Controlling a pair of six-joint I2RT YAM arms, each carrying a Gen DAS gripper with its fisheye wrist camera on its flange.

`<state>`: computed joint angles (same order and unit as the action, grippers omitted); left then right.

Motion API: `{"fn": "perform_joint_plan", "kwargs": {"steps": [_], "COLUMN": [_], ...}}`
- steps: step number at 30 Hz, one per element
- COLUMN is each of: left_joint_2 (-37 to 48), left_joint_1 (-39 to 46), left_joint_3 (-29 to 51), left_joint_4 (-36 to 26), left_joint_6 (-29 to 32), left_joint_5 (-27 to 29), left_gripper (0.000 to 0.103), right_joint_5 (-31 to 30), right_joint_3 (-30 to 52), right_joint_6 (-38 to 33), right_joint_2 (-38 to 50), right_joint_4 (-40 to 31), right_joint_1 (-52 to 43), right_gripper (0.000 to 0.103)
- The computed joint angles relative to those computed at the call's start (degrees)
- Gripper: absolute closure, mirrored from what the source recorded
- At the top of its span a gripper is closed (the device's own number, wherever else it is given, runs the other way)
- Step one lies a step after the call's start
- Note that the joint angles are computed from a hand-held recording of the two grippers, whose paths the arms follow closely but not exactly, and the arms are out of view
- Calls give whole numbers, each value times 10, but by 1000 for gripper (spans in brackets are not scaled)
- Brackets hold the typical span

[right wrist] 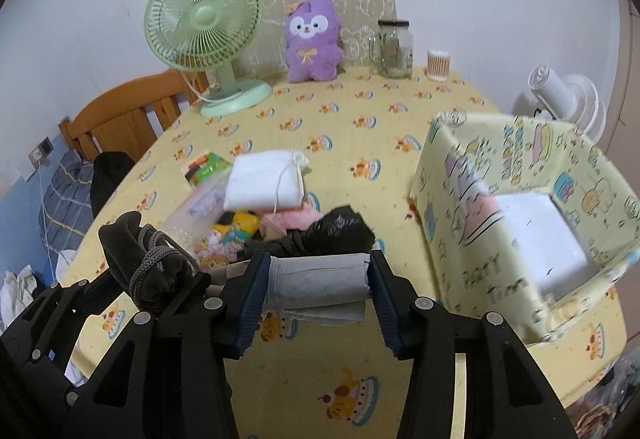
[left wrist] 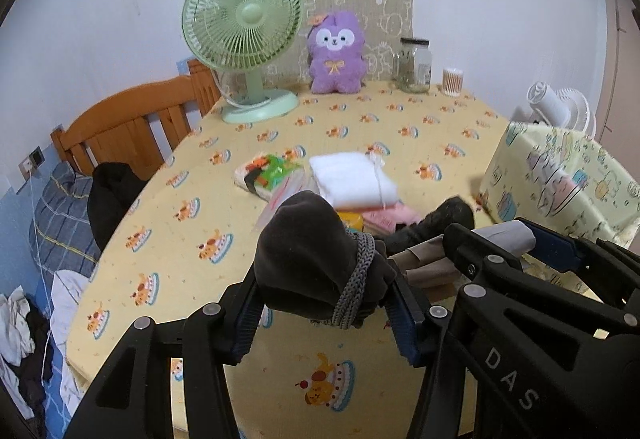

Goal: Organize soft objects
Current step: 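Lift and carry the beanie with the left tool while the right tool carries the towel to the box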

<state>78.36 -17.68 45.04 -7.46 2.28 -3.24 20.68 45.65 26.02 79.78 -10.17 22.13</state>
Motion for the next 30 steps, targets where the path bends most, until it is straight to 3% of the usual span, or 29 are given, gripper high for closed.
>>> {"fn": "perform_joint_plan", "kwargs": {"steps": [15, 30], "left_joint_2": [-41, -16], "left_joint_1": [-8, -57], "left_joint_3": [52, 99], "left_joint_4": [-47, -54], "left_joint_6": [-6, -33], "left_joint_5": [-4, -29], "left_gripper": [46, 46], "right_joint_5": [36, 21], "right_joint_3": [34, 43], "right_joint_6": [-27, -64], "right_joint_2": [-66, -102], "right_joint_4": [-42, -57], "right_joint_1": [11, -37], "right_gripper": [51, 50]}}
